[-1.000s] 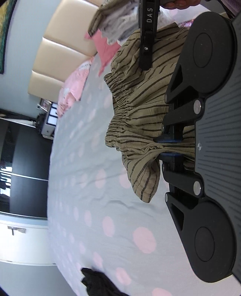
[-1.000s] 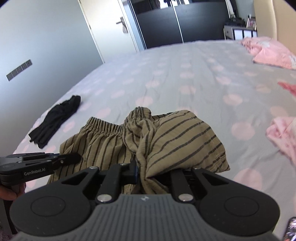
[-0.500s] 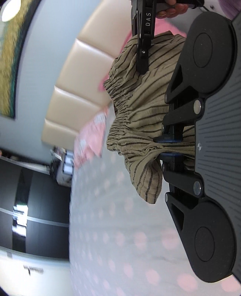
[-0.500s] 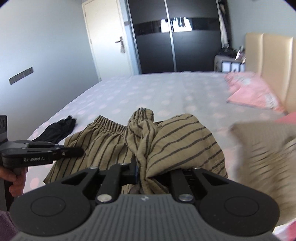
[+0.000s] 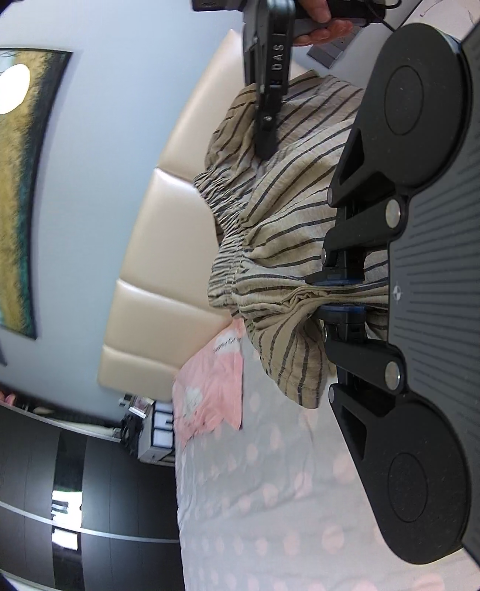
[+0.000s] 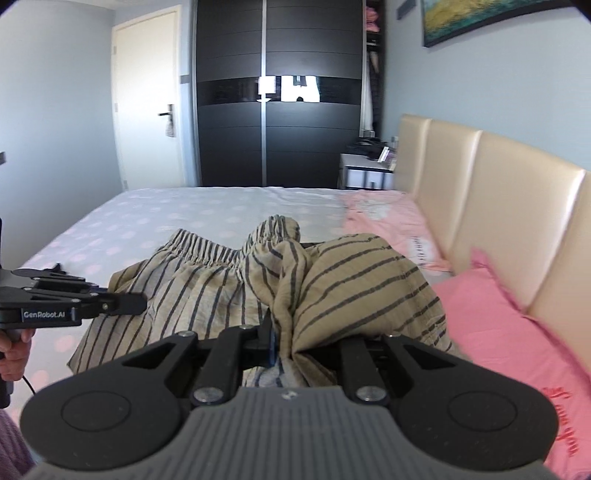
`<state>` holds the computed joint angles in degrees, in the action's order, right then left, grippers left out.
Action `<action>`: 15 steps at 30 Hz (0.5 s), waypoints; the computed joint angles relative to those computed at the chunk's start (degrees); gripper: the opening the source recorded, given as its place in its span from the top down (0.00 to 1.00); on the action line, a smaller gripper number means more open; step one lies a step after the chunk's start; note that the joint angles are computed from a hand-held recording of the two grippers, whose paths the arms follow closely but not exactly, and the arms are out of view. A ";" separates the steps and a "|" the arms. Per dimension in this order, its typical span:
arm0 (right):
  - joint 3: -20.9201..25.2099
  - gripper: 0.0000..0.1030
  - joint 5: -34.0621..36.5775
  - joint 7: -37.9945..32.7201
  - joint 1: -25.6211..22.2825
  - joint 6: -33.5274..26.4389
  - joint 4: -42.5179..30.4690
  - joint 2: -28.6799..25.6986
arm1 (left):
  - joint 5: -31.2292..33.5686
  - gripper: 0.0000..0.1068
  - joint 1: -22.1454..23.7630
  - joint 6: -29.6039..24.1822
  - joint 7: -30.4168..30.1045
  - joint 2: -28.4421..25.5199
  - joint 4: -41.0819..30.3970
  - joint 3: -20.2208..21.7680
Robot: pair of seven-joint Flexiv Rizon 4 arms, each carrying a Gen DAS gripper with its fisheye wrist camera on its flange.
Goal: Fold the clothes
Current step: 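Lift the trousers with the right tool and carry them onto the clothes stack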
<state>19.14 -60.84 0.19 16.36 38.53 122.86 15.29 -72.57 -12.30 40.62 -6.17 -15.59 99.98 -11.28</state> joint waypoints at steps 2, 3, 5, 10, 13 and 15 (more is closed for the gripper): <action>-1.10 0.86 0.86 -0.72 -1.02 0.82 1.75 1.71 | 0.85 0.93 -1.18 1.38 -0.15 -1.34 -0.74 -0.80; -1.70 0.86 1.25 -1.15 -1.69 1.71 2.59 2.34 | 1.61 0.93 -1.60 1.86 -0.53 -2.05 -1.13 -1.11; -2.76 0.86 2.13 -2.37 -3.09 3.35 3.71 2.62 | 3.06 0.93 -2.41 3.28 -0.80 -3.89 -2.20 -1.88; -5.60 0.86 1.72 -3.31 -7.42 9.95 7.01 1.43 | 7.93 0.93 -3.27 6.24 -3.17 -9.34 -5.45 -3.79; -7.40 0.85 -2.40 0.03 -10.86 16.06 9.61 0.04 | 10.32 0.93 -2.85 6.90 -5.03 -12.45 -7.23 -4.96; -8.24 0.82 -4.90 2.97 -12.76 18.70 10.91 -1.09 | 11.97 0.93 -2.41 6.82 -6.45 -14.32 -8.32 -5.61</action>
<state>10.90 -65.74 3.16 3.60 57.23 133.77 14.20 -60.60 -14.72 47.44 -12.62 -29.91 91.65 -16.90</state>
